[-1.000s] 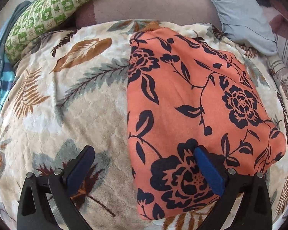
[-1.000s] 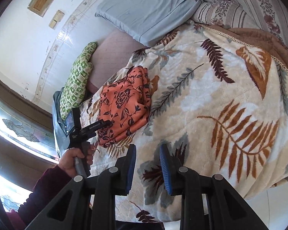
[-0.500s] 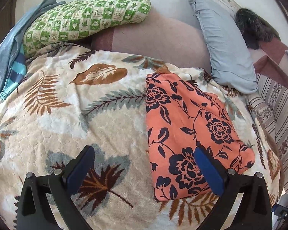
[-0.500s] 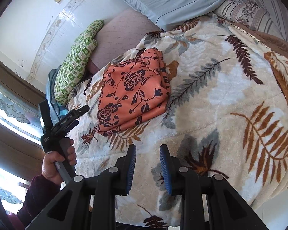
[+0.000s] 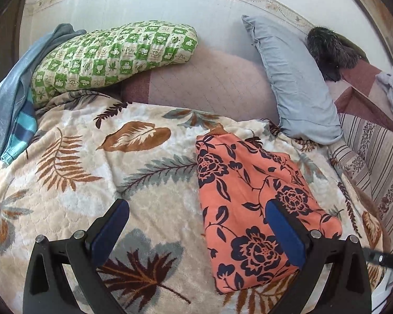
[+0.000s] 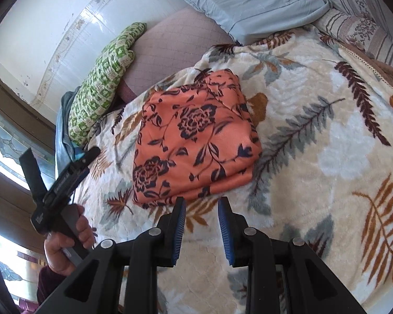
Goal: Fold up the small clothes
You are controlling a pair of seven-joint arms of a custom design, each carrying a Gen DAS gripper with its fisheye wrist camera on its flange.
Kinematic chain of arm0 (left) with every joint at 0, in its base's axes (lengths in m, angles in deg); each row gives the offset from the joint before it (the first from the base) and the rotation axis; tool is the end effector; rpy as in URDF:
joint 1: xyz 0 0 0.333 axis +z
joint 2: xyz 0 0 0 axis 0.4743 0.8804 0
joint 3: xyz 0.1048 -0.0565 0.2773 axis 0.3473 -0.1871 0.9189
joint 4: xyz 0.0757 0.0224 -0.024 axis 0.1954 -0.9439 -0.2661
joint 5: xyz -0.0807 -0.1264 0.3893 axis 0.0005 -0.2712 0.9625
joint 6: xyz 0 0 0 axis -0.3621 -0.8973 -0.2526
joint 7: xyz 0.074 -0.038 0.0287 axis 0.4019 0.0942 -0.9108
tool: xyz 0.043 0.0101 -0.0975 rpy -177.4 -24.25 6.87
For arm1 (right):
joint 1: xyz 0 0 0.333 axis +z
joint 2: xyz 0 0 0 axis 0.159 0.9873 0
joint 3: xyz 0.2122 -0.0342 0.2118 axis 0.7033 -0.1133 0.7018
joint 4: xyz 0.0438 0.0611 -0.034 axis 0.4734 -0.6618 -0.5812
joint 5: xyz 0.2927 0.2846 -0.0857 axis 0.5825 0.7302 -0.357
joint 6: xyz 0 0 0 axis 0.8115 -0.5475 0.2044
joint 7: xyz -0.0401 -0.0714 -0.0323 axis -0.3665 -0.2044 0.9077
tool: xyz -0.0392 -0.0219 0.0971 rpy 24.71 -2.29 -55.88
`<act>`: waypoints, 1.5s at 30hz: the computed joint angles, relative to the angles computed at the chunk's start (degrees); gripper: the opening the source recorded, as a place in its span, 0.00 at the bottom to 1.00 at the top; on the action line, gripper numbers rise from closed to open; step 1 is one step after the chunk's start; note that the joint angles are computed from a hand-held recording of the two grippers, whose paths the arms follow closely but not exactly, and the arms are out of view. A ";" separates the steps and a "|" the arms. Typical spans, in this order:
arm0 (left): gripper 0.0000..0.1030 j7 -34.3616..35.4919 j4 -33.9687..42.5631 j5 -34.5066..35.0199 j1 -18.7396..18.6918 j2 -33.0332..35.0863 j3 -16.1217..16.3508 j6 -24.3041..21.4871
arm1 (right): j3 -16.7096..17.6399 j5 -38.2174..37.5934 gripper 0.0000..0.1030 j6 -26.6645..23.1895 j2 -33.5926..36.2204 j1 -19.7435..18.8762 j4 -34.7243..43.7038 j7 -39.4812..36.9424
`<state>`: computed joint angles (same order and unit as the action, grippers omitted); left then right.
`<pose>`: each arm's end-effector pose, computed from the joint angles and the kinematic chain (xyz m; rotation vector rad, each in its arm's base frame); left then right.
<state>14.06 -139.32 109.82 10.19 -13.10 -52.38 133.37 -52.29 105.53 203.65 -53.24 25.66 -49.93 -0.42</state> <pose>0.5223 -0.3245 0.3520 -1.9429 1.5415 -0.9125 0.5152 0.1426 0.3951 -1.6669 1.7434 0.0508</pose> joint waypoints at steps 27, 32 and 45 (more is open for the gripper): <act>1.00 35.99 7.31 -35.61 17.65 21.05 -14.90 25.76 | 2.34 14.14 0.80 -9.50 24.96 -10.57 24.33 -3.84; 1.00 43.06 9.82 -38.31 23.91 27.83 -23.41 27.28 | 2.72 10.22 0.79 -17.52 30.63 -12.27 28.73 0.00; 0.49 43.37 7.00 -44.48 8.31 20.47 -6.75 29.97 | 4.95 4.27 0.32 -1.36 26.15 -5.57 24.22 -3.27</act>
